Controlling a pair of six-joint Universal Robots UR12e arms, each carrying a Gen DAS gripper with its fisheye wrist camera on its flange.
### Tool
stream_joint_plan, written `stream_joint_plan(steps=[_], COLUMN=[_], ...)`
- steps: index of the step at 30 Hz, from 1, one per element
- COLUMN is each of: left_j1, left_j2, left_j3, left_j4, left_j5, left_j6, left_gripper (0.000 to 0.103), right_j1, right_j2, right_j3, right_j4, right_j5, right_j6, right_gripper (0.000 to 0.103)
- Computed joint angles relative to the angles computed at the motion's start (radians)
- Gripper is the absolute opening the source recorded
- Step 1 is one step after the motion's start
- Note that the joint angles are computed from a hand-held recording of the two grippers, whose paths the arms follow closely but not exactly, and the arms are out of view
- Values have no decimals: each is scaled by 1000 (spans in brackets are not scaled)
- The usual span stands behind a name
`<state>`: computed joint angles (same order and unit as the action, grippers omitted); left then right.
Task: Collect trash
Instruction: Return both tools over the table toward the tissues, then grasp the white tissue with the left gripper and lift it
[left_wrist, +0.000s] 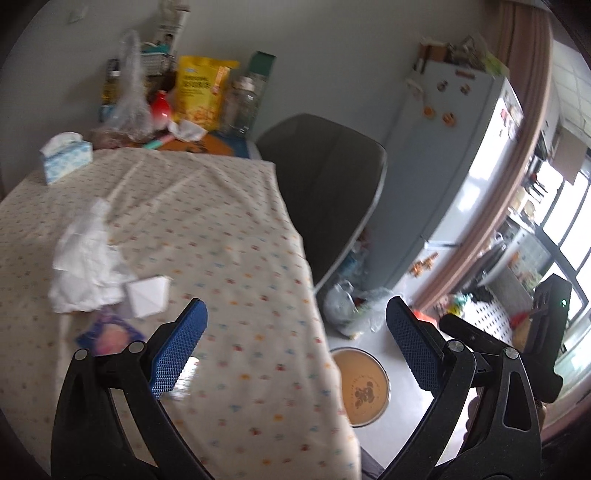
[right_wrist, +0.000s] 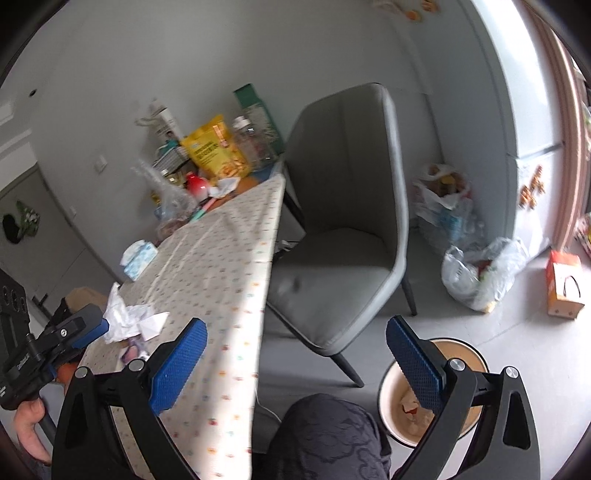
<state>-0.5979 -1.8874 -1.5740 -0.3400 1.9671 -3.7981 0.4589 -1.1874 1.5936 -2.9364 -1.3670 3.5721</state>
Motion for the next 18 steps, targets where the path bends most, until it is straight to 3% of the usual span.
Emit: stream_joint_plan(steps=[8,14,18], left_j1=[33,59,72], left_j2=[74,117,124], left_j3=[-111,-181,-195], left_j4=[47,58,35], left_j5=[67,102,120], left_j6=[-71,-123,-115], left_gripper=[95,76,73], right_j1=[40,68,86], right_j2=[36,72,89], right_j3=[-69,-129,-164], right_j4=[45,94,143], right_j5=[10,14,22], right_j6=[-36,-58,-107], right_gripper=[95,95,95])
